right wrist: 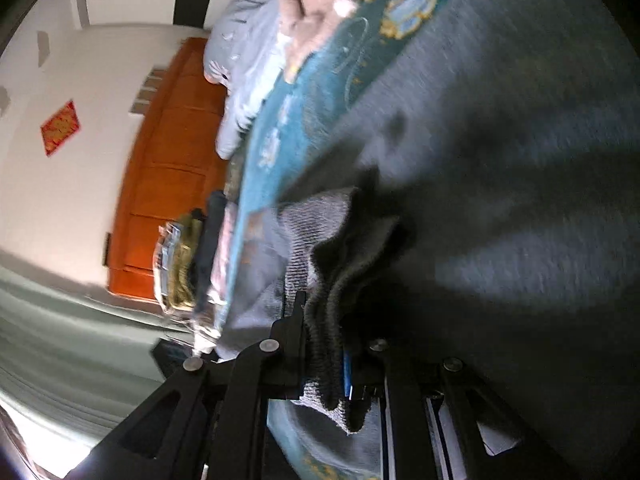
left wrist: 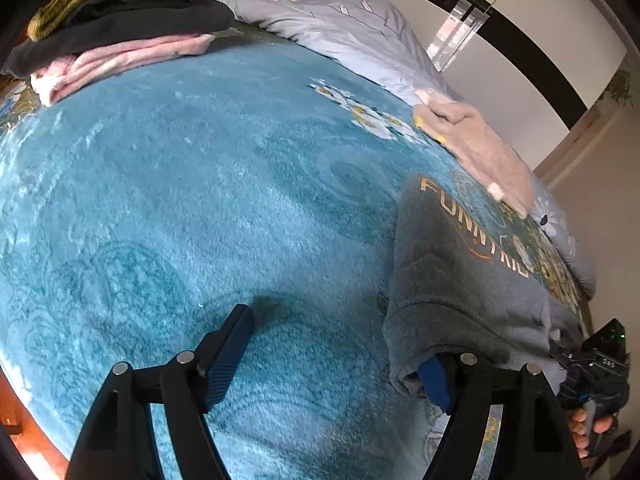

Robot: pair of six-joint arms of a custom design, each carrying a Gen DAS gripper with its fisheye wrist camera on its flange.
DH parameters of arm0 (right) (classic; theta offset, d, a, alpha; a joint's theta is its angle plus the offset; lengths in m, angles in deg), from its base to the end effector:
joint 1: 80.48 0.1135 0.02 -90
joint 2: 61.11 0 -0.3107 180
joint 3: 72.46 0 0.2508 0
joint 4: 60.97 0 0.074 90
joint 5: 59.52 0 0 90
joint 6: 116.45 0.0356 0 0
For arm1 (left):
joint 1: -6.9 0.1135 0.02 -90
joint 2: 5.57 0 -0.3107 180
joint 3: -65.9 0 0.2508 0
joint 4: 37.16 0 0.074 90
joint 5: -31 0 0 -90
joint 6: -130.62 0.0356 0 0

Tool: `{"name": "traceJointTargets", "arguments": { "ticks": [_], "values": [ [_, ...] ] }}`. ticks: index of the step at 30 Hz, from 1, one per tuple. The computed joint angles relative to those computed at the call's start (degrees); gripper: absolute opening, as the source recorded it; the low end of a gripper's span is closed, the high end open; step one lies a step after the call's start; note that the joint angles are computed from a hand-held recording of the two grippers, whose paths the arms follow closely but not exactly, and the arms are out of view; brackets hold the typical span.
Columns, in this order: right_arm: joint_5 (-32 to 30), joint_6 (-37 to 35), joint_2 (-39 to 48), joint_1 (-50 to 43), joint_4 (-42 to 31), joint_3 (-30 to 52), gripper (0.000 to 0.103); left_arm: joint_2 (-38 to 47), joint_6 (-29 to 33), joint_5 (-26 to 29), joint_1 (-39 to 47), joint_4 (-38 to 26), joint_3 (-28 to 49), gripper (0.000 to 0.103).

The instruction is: Fold clothes

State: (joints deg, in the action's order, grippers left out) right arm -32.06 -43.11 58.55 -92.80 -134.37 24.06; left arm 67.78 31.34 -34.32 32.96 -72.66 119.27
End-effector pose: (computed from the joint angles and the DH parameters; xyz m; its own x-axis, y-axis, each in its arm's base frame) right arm 0.3917 -0.0532 0.1951 -0.9864 0.0801 -0.1436 -0.0894 0.4717 0.8772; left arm 0.2104 0.0863 0.2379 -0.7004 -0.5056 -0.5038 -0.3035 0.8498 -0.4309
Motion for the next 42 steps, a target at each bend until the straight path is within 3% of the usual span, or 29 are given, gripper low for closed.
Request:
{"name": "traceJointTargets", "arguments": {
  "ticks": [10,14,20,24,29,33,35,39,42],
  "values": [
    [1.4,-0.3,-0.3,0.1,1.6,-0.7,0.015,0.5,5.1,8.3,5.4,-6.5,1.3,0.079],
    [2.9,-0.1,-1.3,-0.4,2.4,-0.7,0.024,1.9,7.1,13.8,9.9,-9.8,1.9,0.079],
    [5.4,1.8,-4.0,-5.0,3.3,-0.1,0.03,-2.0,13.5,15.1,17.6,-18.4,3.0,0.08],
    [8.5,2.7,-8.4,-5.1,6.9,-0.4,0.043,-6.6,9.6,13.9,16.6,-18.7,5.6,0.08],
    [11.0,2.6,-11.9,4.7,9.5,-1.2,0.043,-7.7,-1.4,5.7,-5.0,-11.2,8.9,0.08],
    [17.1,-1.3,-14.0,10.6,10.4,-2.7,0.044,-3.9,-4.3,-8.4,-19.9,-8.4,8.6,0.08],
    [20.5,-2.5,-15.3,11.5,12.7,-5.3,0.044,-2.2,-5.5,-13.4,-22.7,-8.2,7.3,0.08],
    [22.6,-4.6,-16.0,8.6,16.2,-9.6,0.044,-1.1,-7.2,-14.0,-23.3,-6.6,3.6,0.08],
    [23.7,-2.9,-16.6,9.6,20.3,-13.0,0.044,-0.7,-7.2,-17.6,-25.9,-5.7,3.1,0.08]
  ]
}}
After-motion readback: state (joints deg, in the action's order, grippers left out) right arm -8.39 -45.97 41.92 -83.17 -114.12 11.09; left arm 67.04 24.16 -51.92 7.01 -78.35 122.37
